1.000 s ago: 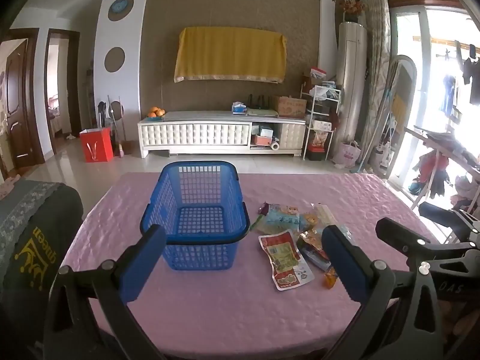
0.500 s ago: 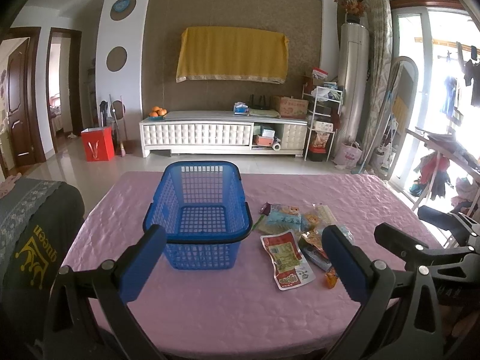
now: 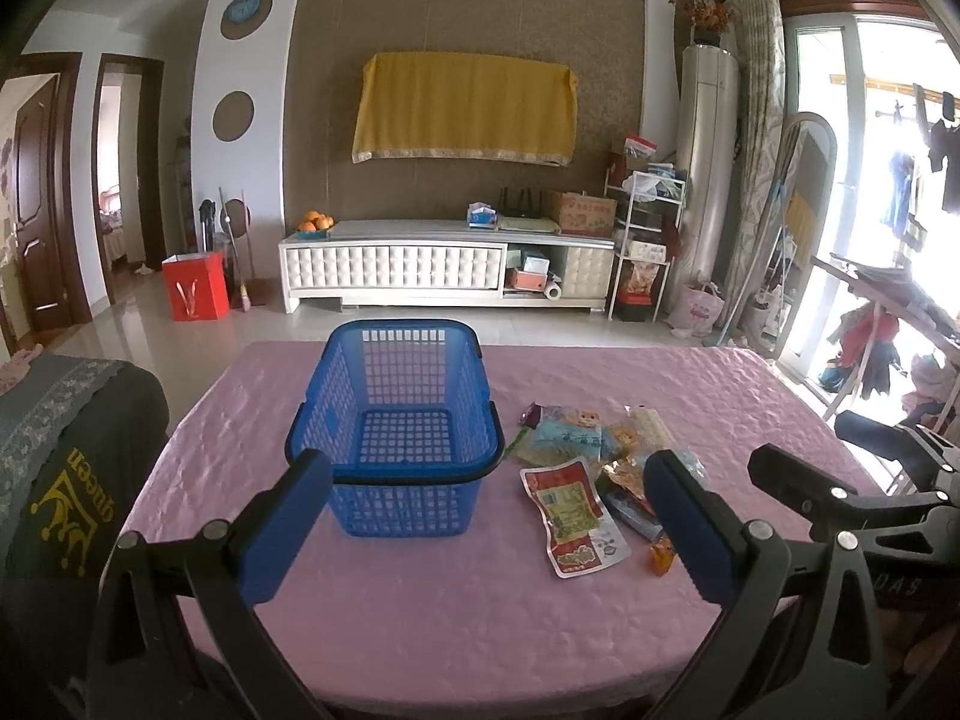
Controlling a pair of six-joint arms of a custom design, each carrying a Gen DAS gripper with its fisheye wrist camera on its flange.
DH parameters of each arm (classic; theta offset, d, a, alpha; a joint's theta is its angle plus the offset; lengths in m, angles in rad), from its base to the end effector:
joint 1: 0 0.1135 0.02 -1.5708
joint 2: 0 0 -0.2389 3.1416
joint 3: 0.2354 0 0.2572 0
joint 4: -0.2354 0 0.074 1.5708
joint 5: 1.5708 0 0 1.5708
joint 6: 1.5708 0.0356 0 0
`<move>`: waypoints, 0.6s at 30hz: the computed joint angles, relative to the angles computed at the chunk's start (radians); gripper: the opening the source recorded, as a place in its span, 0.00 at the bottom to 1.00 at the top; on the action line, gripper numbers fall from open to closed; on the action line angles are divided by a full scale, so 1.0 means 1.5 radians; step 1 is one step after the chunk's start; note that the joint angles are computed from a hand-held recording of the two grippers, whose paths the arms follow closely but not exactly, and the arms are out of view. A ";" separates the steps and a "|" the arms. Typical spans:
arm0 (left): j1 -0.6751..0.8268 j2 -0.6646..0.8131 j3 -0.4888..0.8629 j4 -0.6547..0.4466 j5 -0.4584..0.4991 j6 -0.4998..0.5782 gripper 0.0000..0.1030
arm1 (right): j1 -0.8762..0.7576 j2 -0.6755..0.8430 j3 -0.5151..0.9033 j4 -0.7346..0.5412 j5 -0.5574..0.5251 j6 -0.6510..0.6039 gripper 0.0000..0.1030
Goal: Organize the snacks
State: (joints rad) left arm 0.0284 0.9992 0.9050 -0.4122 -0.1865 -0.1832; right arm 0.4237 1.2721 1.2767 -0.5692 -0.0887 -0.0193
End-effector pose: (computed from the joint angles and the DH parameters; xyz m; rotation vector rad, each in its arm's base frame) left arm 0.2404 0.0134 0.2978 -0.3313 2.0424 0.0986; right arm 0.2649 0.1229 0.3444 -0.5237 2.0864 0.3312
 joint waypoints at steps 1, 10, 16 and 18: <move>0.000 -0.001 -0.001 0.000 0.000 0.000 1.00 | 0.000 0.000 -0.001 0.000 0.000 0.000 1.00; -0.001 -0.001 -0.003 -0.004 -0.001 -0.003 1.00 | 0.000 0.000 -0.006 0.001 -0.002 -0.002 1.00; -0.004 -0.001 -0.003 -0.005 -0.004 -0.005 1.00 | 0.000 0.000 -0.008 0.001 -0.003 -0.001 1.00; -0.005 -0.001 -0.003 -0.004 -0.005 -0.004 1.00 | 0.000 0.000 -0.009 0.002 -0.003 -0.002 1.00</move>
